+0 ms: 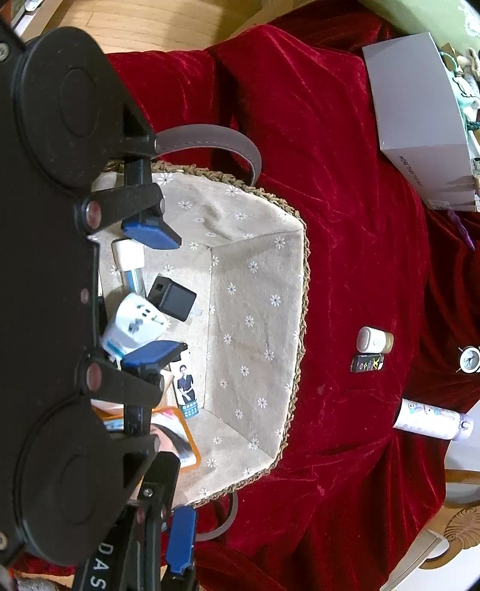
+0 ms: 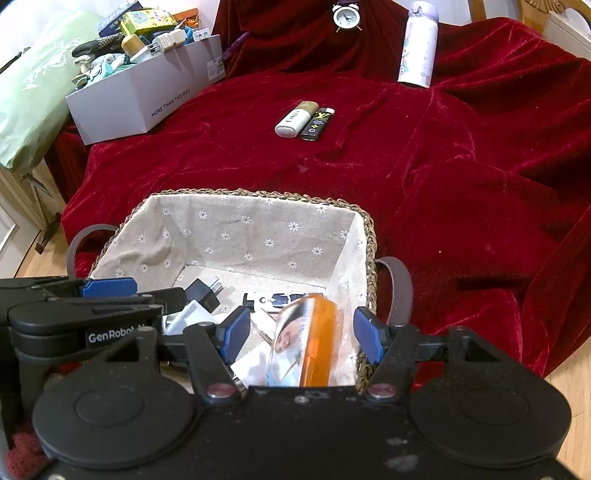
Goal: Organize rigid objects
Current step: 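Open both tools to drop the plug and orange case into the basket, then withdraw both tools toward the cream tube and black battery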
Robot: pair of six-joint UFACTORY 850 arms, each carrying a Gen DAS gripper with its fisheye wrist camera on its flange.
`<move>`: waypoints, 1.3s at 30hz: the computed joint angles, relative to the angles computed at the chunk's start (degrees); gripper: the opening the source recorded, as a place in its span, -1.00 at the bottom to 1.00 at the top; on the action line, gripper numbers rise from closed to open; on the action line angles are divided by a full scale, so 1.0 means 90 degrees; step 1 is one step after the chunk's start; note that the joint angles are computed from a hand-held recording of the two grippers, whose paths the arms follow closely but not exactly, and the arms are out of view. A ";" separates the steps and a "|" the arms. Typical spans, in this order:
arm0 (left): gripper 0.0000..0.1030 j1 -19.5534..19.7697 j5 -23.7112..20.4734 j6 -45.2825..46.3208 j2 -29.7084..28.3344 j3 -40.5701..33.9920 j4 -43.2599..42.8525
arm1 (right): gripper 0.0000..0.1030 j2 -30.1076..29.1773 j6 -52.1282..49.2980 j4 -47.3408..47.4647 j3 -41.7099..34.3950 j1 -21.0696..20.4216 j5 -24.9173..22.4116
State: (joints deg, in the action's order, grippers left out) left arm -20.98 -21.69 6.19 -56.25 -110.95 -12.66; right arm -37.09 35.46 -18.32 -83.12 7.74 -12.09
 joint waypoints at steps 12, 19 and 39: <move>0.02 -0.0002 0.0011 -0.0180 0.0017 0.0000 0.0187 | 0.20 0.0009 -0.0054 0.0075 0.0011 -0.0003 0.0038; 0.02 0.0000 0.0026 -0.0239 0.0050 0.0036 0.0237 | 0.20 0.0041 -0.0050 0.0052 0.0057 -0.0010 0.0092; 0.02 -0.0010 0.0001 -0.0522 0.0033 0.0006 0.0498 | 0.21 0.0048 -0.0010 0.0003 0.0073 -0.0013 0.0137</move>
State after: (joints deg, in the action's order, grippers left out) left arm -21.07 -21.68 1.49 -55.95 -110.90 -8.18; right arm -36.65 35.37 -18.29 -82.46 7.62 -10.85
